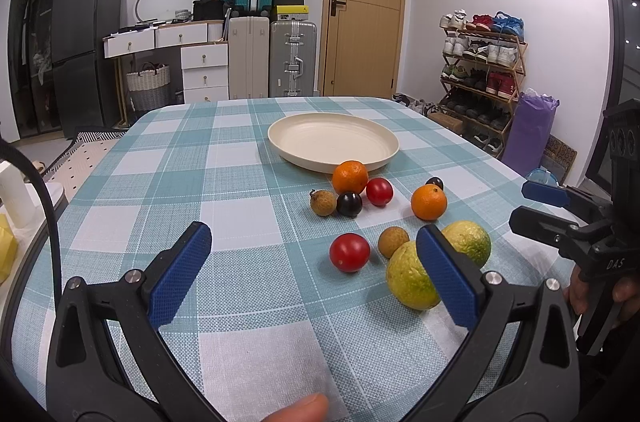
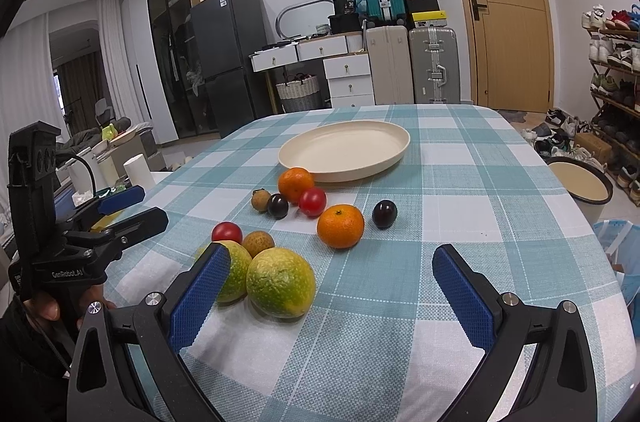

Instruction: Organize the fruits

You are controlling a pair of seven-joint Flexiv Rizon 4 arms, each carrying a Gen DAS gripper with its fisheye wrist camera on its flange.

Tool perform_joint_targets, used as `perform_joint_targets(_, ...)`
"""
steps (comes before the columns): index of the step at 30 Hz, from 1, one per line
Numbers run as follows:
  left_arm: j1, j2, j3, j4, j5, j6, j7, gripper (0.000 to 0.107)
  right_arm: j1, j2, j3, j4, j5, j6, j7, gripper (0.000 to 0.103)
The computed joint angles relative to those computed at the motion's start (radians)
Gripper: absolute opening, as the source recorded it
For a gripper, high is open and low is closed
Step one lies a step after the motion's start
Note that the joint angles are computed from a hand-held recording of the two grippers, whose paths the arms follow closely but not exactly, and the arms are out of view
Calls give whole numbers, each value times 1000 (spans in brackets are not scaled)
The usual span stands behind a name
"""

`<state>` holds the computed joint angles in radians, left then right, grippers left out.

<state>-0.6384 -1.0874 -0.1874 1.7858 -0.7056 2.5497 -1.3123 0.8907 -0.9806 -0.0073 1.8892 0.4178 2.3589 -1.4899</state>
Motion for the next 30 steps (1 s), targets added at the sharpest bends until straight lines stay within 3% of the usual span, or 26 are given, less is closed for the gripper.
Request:
perform_joint_targets(7,5,-6,6,0,19,-5,-10,102,13,8,-15,-1,19,-26,-8,103)
perform_joint_targets(16,-30,7,9,-23,-33,-33,72,102,68,34,-80,-13,60,-120,-17,103)
perform_joint_targets(20,-15,21,-7,-20,-10,-86,58,102,15,61,-41,6,-42,-180,11,103)
perform_joint_targets(23,-16,28,-1,-24,-4,-132,54,102,70,58,-103,3,-33,-237,28,103)
perform_joint_targets(26,-20,30,11,-29,12,-161,41,102,50,61,-93,4,-96,-303,65,103)
perform_joint_targets(28,-37,33,28,-35,-11,-180,54,102,35,57,-86,4,-136,-318,93,100)
perform_joint_targets(30,-52,35,40,-42,-36,-199,66,102,18,58,-76,6,-178,-339,121,91)
